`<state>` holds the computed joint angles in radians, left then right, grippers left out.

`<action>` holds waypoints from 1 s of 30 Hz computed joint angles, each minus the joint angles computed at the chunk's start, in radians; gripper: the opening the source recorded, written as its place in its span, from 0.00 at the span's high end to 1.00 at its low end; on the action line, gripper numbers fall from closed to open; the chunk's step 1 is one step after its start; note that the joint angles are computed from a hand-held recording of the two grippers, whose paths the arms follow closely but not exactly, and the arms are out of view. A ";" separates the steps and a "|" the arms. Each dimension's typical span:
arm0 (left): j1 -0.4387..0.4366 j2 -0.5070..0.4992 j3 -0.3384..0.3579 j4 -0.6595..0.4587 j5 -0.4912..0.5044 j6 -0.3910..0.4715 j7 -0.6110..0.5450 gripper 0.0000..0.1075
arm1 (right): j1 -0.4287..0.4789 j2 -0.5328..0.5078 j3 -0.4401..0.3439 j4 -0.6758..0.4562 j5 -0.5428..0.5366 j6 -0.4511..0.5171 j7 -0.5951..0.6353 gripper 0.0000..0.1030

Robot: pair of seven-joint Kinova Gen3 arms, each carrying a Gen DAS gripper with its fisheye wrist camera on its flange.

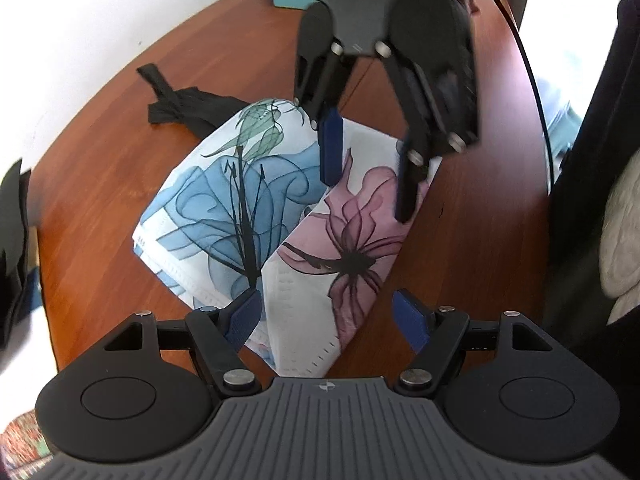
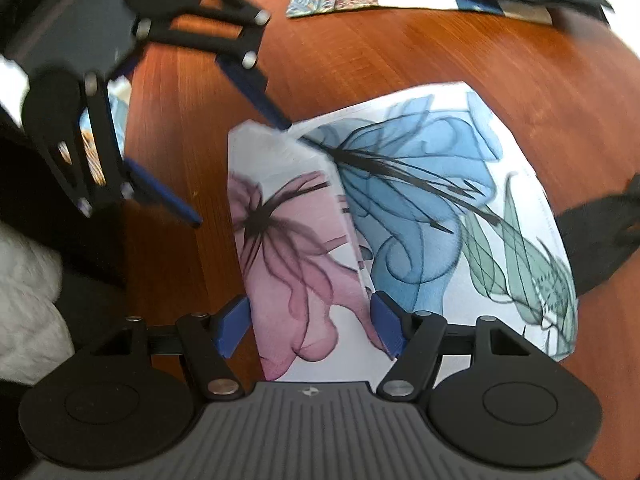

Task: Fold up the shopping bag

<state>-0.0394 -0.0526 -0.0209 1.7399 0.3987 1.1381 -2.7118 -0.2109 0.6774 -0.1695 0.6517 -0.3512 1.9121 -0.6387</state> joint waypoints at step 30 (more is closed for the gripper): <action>0.046 -0.070 -0.001 0.120 -0.163 -0.186 -0.003 0.30 | -0.015 0.116 -0.004 -0.202 -0.019 0.080 -0.108 0.46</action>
